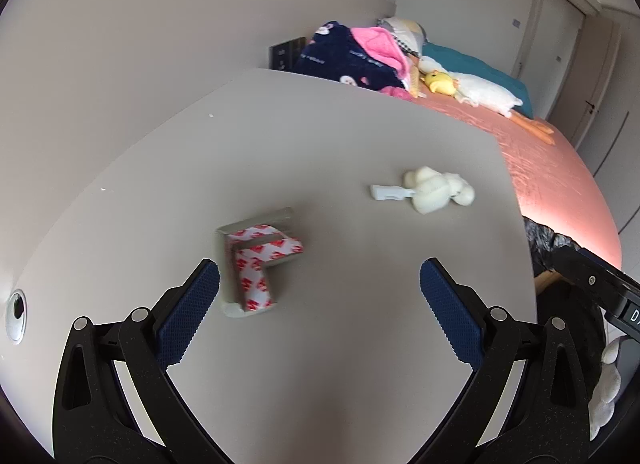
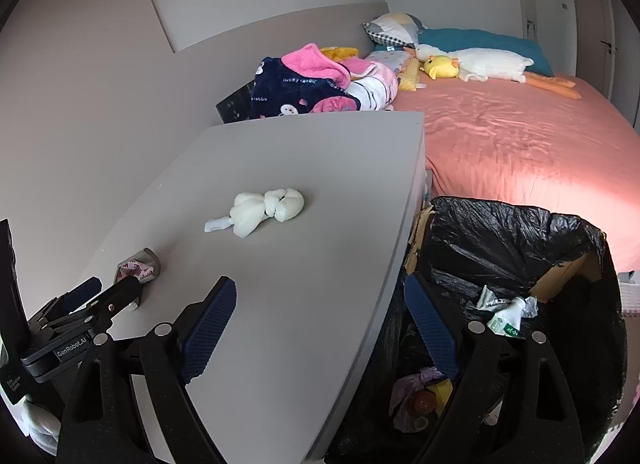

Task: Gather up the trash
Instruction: 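Move both open grippers back over the table toward the bracket and cloth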

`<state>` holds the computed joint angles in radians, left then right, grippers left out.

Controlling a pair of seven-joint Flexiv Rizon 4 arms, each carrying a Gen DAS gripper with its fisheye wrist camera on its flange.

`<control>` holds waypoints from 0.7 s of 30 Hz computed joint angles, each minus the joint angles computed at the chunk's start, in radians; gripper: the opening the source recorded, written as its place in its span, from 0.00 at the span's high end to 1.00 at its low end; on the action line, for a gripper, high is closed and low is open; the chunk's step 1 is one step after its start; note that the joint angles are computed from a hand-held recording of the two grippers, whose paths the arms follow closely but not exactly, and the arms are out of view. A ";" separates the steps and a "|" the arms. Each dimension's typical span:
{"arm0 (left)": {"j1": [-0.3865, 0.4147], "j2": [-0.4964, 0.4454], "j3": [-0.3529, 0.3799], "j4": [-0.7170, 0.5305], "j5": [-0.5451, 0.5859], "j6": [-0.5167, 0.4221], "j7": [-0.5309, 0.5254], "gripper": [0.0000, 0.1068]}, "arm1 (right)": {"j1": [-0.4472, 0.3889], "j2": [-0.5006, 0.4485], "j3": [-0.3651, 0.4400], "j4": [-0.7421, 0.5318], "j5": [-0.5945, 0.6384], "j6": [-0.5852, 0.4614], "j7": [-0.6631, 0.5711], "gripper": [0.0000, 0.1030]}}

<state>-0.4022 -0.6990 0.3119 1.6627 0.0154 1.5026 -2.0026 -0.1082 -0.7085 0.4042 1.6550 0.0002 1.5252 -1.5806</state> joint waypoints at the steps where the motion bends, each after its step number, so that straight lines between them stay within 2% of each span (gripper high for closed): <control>1: 0.000 0.000 0.006 0.001 -0.001 -0.005 -0.004 0.09 | 0.005 -0.004 -0.002 -0.007 -0.003 -0.005 0.000 0.16; 18: 0.070 -0.057 -0.013 -0.086 0.031 -0.137 -0.040 0.10 | 0.131 -0.076 -0.087 -0.143 -0.033 -0.100 0.017 0.16; 20: 0.080 -0.061 -0.020 -0.097 0.041 -0.151 -0.040 0.14 | 0.141 -0.087 -0.095 -0.163 -0.035 -0.111 0.017 0.16; 21: 0.085 -0.065 -0.026 -0.105 0.045 -0.164 -0.036 0.21 | 0.149 -0.093 -0.100 -0.174 -0.037 -0.117 0.018 0.16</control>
